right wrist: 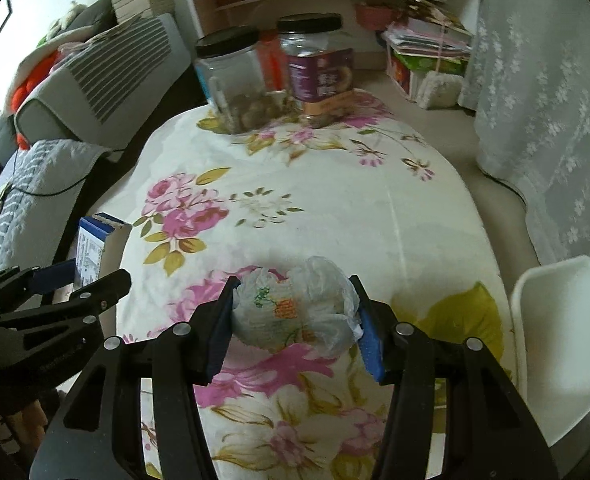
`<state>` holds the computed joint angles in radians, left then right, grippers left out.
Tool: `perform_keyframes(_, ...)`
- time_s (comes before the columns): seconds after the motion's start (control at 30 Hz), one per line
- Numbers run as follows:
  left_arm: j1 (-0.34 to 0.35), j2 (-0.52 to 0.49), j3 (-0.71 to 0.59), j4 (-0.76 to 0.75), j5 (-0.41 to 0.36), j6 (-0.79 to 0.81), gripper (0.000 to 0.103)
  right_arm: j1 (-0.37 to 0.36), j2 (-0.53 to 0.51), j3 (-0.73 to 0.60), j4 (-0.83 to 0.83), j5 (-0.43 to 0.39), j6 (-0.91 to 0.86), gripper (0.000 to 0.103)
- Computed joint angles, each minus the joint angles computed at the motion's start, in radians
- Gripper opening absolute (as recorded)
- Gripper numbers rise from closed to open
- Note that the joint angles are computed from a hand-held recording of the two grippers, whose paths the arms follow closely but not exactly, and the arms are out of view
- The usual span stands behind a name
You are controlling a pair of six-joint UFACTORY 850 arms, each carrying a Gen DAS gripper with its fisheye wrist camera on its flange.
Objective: Collect trash
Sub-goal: 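Carry the tissue and box over the bin and open both grippers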
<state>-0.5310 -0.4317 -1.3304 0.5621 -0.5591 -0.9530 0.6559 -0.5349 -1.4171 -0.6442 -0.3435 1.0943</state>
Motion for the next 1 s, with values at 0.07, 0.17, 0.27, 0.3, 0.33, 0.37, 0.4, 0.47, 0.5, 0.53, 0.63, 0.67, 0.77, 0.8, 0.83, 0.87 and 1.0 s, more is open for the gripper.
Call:
perform_keyframes(0.07, -0.015, -0.013, -0.02, 0.002, 0.002, -0.002, 0.057, -0.007, 0.013, 0.016, -0.024, 0.001, 0.027, 0.051)
perform_keyframes(0.17, -0.028, -0.027, -0.042, -0.006, 0.003, 0.006, 0.057, -0.015, 0.032, 0.042, -0.063, -0.002, 0.069, 0.051)
perform_keyframes(0.27, -0.045, -0.043, -0.066, -0.003, -0.002, 0.008, 0.058, -0.023, 0.049, 0.065, -0.097, -0.014, 0.103, 0.051)
perform_keyframes(0.3, -0.048, -0.046, -0.069, -0.002, -0.003, 0.008, 0.057, -0.026, 0.058, 0.076, -0.119, -0.021, 0.125, 0.051)
perform_keyframes(0.33, -0.053, -0.05, -0.076, 0.001, -0.003, 0.007, 0.057, -0.031, 0.069, 0.09, -0.14, -0.023, 0.147, 0.051)
perform_keyframes(0.37, -0.059, -0.056, -0.082, 0.004, -0.003, 0.006, 0.057, -0.035, 0.075, 0.097, -0.147, -0.021, 0.155, 0.051)
perform_keyframes(0.4, -0.062, -0.058, -0.085, 0.006, -0.002, 0.006, 0.058, -0.041, 0.086, 0.109, -0.154, -0.018, 0.165, 0.051)
perform_keyframes(0.47, -0.075, -0.067, -0.096, 0.017, 0.003, -0.003, 0.058, -0.05, 0.109, 0.136, -0.179, -0.017, 0.199, 0.051)
perform_keyframes(0.5, -0.079, -0.068, -0.097, 0.023, 0.006, -0.009, 0.058, -0.055, 0.117, 0.144, -0.182, -0.015, 0.204, 0.051)
perform_keyframes(0.53, -0.086, -0.071, -0.102, 0.033, 0.009, -0.019, 0.058, -0.06, 0.128, 0.156, -0.186, -0.013, 0.213, 0.051)
perform_keyframes(0.63, -0.105, -0.083, -0.121, 0.038, 0.016, -0.023, 0.058, -0.071, 0.153, 0.185, -0.2, -0.01, 0.236, 0.051)
perform_keyframes(0.67, -0.111, -0.086, -0.127, 0.037, 0.019, -0.021, 0.058, -0.074, 0.162, 0.195, -0.206, -0.009, 0.244, 0.051)
perform_keyframes(0.77, -0.132, -0.102, -0.156, 0.035, 0.02, -0.012, 0.058, -0.084, 0.187, 0.223, -0.222, -0.009, 0.267, 0.051)
perform_keyframes(0.8, -0.137, -0.106, -0.164, 0.039, 0.021, -0.013, 0.058, -0.091, 0.197, 0.236, -0.23, -0.009, 0.278, 0.051)
perform_keyframes(0.83, -0.147, -0.111, -0.176, 0.052, 0.023, -0.018, 0.058, -0.096, 0.205, 0.245, -0.239, -0.009, 0.29, 0.051)
perform_keyframes(0.87, -0.154, -0.113, -0.183, 0.063, 0.026, -0.024, 0.058, -0.104, 0.217, 0.259, -0.256, -0.013, 0.311, 0.051)
perform_keyframes(1.0, -0.183, -0.135, -0.223, 0.106, 0.024, -0.037, 0.058, -0.135, 0.264, 0.31, -0.302, -0.02, 0.386, 0.051)
